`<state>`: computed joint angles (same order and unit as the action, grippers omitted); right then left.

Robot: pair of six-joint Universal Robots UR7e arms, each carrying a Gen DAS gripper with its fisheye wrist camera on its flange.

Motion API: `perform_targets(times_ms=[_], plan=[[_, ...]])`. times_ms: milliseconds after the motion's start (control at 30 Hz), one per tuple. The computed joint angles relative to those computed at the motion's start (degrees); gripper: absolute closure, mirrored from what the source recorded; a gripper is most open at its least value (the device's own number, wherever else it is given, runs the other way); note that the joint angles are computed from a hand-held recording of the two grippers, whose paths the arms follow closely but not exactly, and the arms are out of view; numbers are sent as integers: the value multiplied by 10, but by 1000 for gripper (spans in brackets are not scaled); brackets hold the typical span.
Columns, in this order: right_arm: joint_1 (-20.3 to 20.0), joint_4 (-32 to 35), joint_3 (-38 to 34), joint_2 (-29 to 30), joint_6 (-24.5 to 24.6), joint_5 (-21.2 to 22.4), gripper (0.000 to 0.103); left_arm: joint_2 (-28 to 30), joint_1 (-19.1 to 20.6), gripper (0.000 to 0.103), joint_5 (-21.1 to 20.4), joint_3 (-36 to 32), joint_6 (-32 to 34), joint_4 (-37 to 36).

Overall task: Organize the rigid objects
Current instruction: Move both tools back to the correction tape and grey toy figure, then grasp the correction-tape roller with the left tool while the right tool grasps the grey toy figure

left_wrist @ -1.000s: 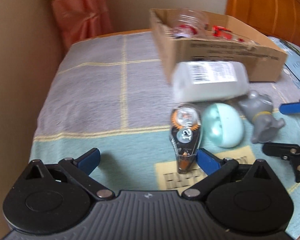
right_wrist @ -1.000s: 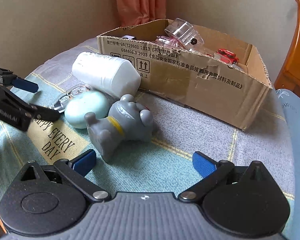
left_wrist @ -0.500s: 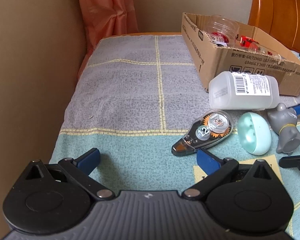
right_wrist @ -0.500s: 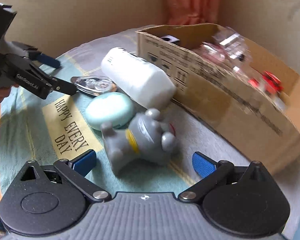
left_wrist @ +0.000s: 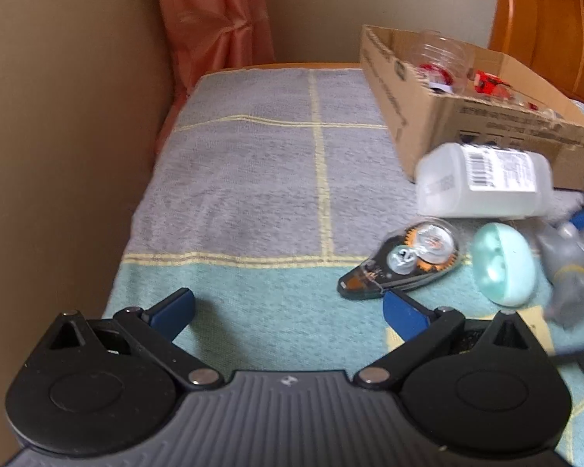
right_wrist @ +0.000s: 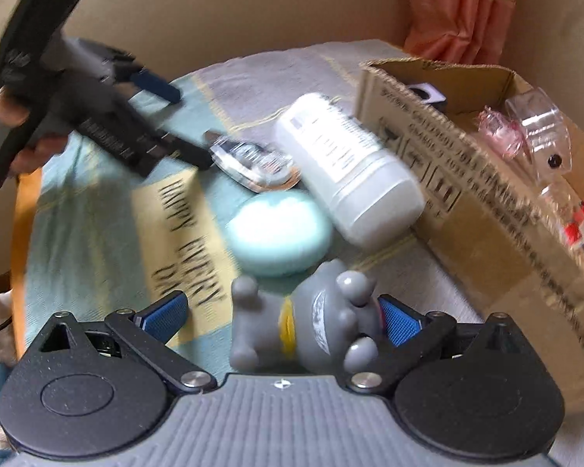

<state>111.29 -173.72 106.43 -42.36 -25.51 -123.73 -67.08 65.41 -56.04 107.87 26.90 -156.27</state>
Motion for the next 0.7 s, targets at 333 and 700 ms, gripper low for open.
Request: perform_targets(times_ms=[333, 700], plan=[[35, -85, 46, 16, 91, -56, 0, -3, -17, 1, 38, -4, -36, 25], [51, -186, 37, 63, 138, -111, 0, 31, -35, 1, -24, -8, -11, 14]])
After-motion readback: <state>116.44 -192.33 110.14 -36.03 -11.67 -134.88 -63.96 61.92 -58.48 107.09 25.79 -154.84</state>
